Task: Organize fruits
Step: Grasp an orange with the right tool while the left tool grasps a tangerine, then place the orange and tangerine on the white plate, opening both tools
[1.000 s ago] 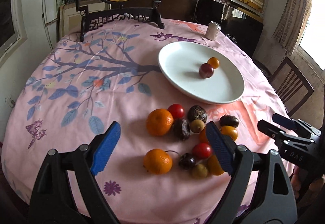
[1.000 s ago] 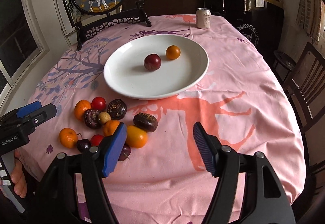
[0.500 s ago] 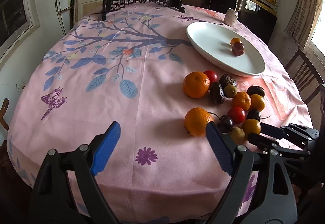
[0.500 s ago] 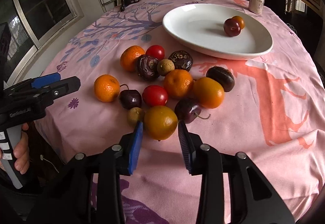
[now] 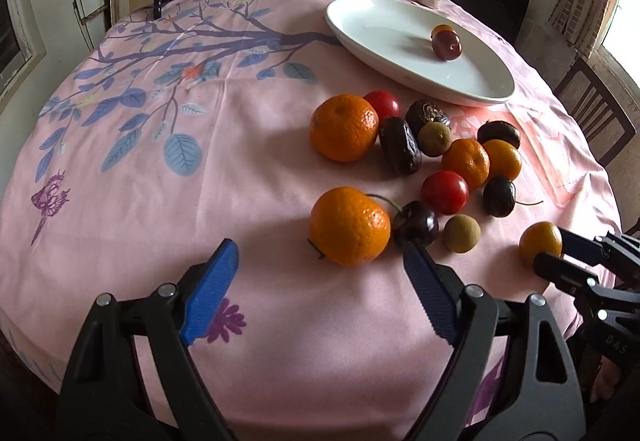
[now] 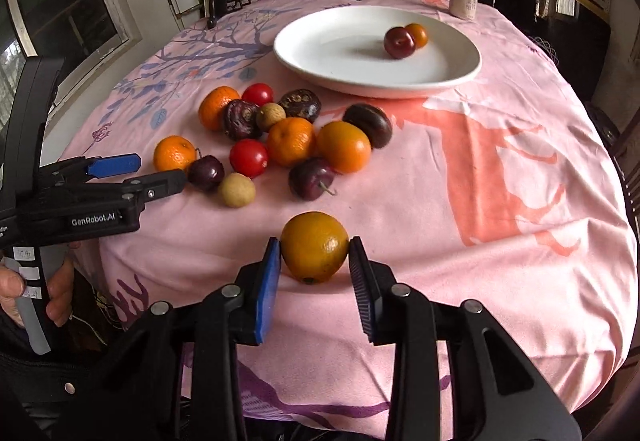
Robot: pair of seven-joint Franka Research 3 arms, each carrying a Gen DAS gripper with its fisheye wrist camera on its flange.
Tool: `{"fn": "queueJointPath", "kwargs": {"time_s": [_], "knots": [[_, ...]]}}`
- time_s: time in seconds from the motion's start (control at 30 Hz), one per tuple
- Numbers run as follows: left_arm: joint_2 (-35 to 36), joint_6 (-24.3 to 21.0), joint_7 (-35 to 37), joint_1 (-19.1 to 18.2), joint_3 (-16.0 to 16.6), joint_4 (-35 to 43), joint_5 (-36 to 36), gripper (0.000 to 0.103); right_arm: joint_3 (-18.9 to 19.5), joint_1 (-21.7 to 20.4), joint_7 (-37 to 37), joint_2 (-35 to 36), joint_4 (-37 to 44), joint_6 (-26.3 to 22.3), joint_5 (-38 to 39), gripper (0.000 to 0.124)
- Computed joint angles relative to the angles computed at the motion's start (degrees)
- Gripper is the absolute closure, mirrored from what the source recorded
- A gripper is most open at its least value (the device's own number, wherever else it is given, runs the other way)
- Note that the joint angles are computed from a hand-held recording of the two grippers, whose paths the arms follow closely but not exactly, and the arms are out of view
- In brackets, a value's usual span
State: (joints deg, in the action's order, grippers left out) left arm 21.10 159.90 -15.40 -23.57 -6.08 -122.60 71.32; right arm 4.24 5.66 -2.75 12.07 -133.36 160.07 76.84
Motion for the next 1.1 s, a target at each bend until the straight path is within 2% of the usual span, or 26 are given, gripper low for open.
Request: {"fn": "queueJointPath", "kwargs": {"time_s": [0.03,0.07,0.1,0.27,0.43,0.6,0.7,0.8,0.9,1.0,1.1], "knots": [[0.8,0.0,1.3,0.3,-0.2,0.8,-0.9,0.029,-0.1,-0.5,-0.1,0.3,0.4,-1.3,0.5,0.088],[1.1,-2.0,2.0,-0.5,-0.2,1.5,-1.1,0.034,-0.2,-0.7,-0.1,0.3,0.5,-1.9,0.6,0.088],[1.4,-2.1,2.3,-0.6,-0.1,1.9,-0.8,0.043,-0.2,-0.7,0.0,0.4,0.7,-2.0,0.7,0.088],[1.7,2.1,-1.8,-0.6,1.5,2.3,3.9,0.061,0.0,-0.3,4.6,3.3,3.2,-2.6,-2.8,0.087],[1.0,4.6,-6.2,0.0,1.5,1.5,7.4,0.063,1.0,-1.4,1.7,2.7,3.3,-2.8,0.7,0.088],[-1.6,3.3,-9.1,0.5,0.4,0.0,9.9,0.063,0.4,-1.3,-0.3,1.1,2.8,-2.8,3.5,0.088],[-2.9,3.2,-8.2,1.2,-0.7,-0.1,10.4,0.063,0.0,-1.1,-0.9,0.6,2.7,-3.1,4.2,0.088],[-2.7,5.0,-1.6,2.6,-1.9,1.5,6.8,0.063,-0.4,-0.8,-1.0,0.5,3.1,-2.9,3.9,0.088],[-1.2,5.6,10.0,3.8,-2.8,4.7,-1.8,0.063,-0.7,-0.8,0.2,1.3,4.9,-2.8,2.3,0.088],[2.3,1.9,23.3,5.0,-4.1,11.2,-12.5,0.063,-1.0,-1.3,3.9,3.5,9.3,-3.4,-1.3,0.088],[8.8,-4.1,33.7,5.7,-4.5,22.5,-21.3,0.063,-0.4,-1.0,8.7,7.6,16.3,0.1,-5.2,0.088]]}}
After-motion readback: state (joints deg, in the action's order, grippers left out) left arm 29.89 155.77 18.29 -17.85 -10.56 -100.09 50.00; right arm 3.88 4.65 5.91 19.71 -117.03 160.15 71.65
